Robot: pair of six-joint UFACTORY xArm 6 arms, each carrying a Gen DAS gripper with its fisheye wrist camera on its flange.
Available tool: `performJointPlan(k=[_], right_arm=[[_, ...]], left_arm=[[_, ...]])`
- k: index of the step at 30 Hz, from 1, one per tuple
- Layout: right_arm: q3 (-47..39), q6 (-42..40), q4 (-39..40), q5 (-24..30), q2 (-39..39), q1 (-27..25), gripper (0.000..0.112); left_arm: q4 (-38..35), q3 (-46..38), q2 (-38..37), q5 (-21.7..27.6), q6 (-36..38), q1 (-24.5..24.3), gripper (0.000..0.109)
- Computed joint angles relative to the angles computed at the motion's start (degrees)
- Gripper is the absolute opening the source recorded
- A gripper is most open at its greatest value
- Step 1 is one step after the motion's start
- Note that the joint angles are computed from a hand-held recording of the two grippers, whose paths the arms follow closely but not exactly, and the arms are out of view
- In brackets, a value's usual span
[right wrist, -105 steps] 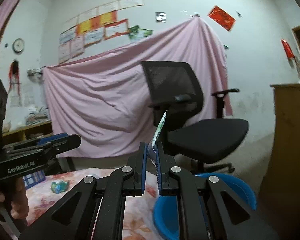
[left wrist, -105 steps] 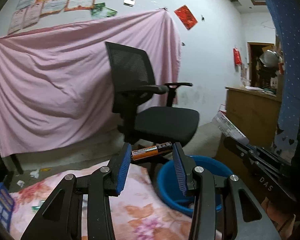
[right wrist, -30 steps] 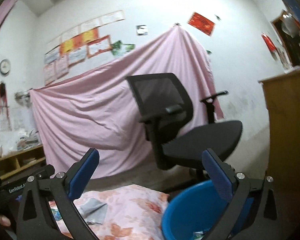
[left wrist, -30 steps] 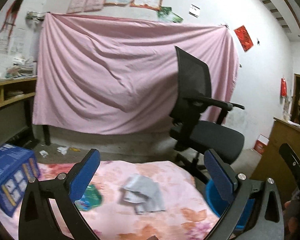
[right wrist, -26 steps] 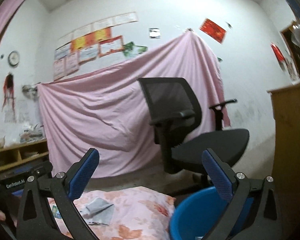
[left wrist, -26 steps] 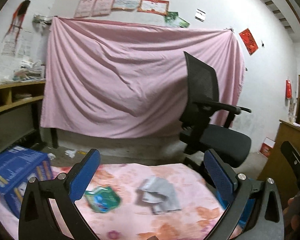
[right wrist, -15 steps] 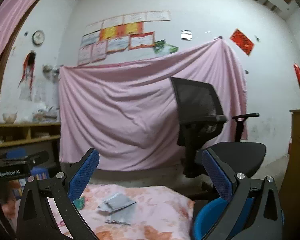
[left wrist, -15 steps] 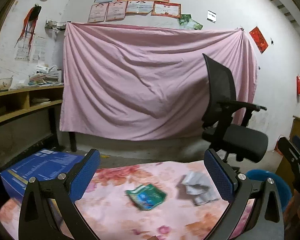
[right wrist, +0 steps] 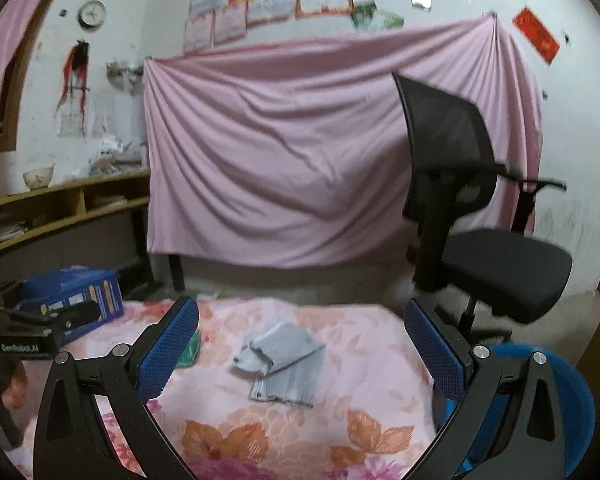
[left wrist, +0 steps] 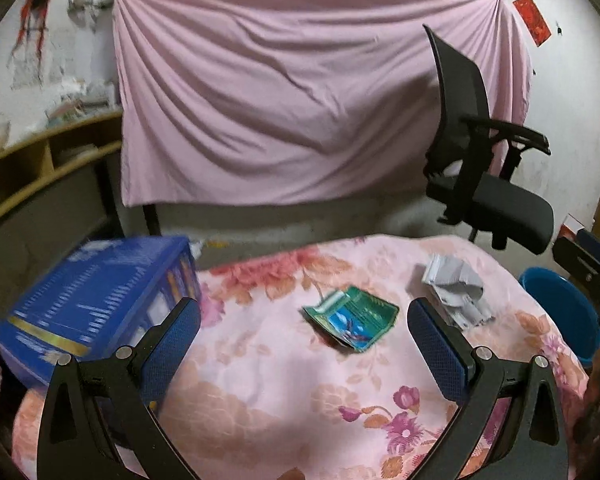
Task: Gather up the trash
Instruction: 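Grasp the green snack wrapper with the left tool while the right tool grasps the grey paper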
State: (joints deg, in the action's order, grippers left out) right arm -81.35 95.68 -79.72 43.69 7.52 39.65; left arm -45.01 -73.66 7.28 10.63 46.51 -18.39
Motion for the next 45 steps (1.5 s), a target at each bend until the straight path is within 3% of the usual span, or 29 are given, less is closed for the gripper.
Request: performJointPlan(k=[5, 7, 9, 15, 18, 22, 24, 26, 29, 36, 40, 45], right_arm=[[-2.64, -8.66, 12.02, -4.89, 2.96, -3.29, 0.097], [-4.33, -13.08, 16.60, -5.67, 4.60, -4.26, 0.091], [-6.34, -18.17, 22.01, -7.01, 6.63, -5.42, 0.088], [-11.54, -30.43, 36.12, -9.08, 12.10, -7.42, 0.085], [-14.14, -34.64, 41.34, -6.98, 14.31, -7.52, 0.071], [-13.39, -36.18, 45.91, -7.40, 14.34, -8.41, 0.047], [-11.30, -36.00, 47.24, -9.67, 13.15, -9.01, 0.033], [-9.65, -35.67, 47.92, -11.39, 12.15, -9.47, 0.018], [-7.94, -34.93, 47.59, -13.16, 11.03, -9.79, 0.010], [-3.49, -29.09, 39.88, -15.28, 7.21, -9.80, 0.005], [1.59, -18.69, 28.73, -21.64, 3.28, -10.87, 0.005], [3.17, -9.66, 16.19, -21.45, 0.69, -9.92, 0.005]], left_arm=[[8.08, -4.08, 3.54, 5.61, -8.47, 1.04, 0.096], [9.72, -7.70, 5.88, 10.86, -10.83, 1.81, 0.078], [11.17, -11.33, 8.17, 15.85, -13.42, 2.43, 0.069], [13.61, -20.50, 14.69, 27.76, -20.56, 3.83, 0.050], [13.37, -21.56, 15.54, 28.52, -21.46, 4.01, 0.044], [12.47, -23.55, 16.76, 30.89, -21.49, 4.21, 0.019], [12.42, -23.72, 16.79, 31.32, -21.40, 4.33, 0.012], [11.61, -23.81, 16.78, 31.58, -21.01, 4.53, 0.007], [10.13, -23.54, 16.67, 31.03, -20.42, 4.52, 0.003], [8.37, -19.82, 13.66, 27.18, -18.07, 3.73, 0.000], [8.00, -16.43, 10.86, 23.72, -16.44, 2.64, 0.000], [6.24, -12.93, 7.52, 19.87, -13.79, 0.98, 0.000]])
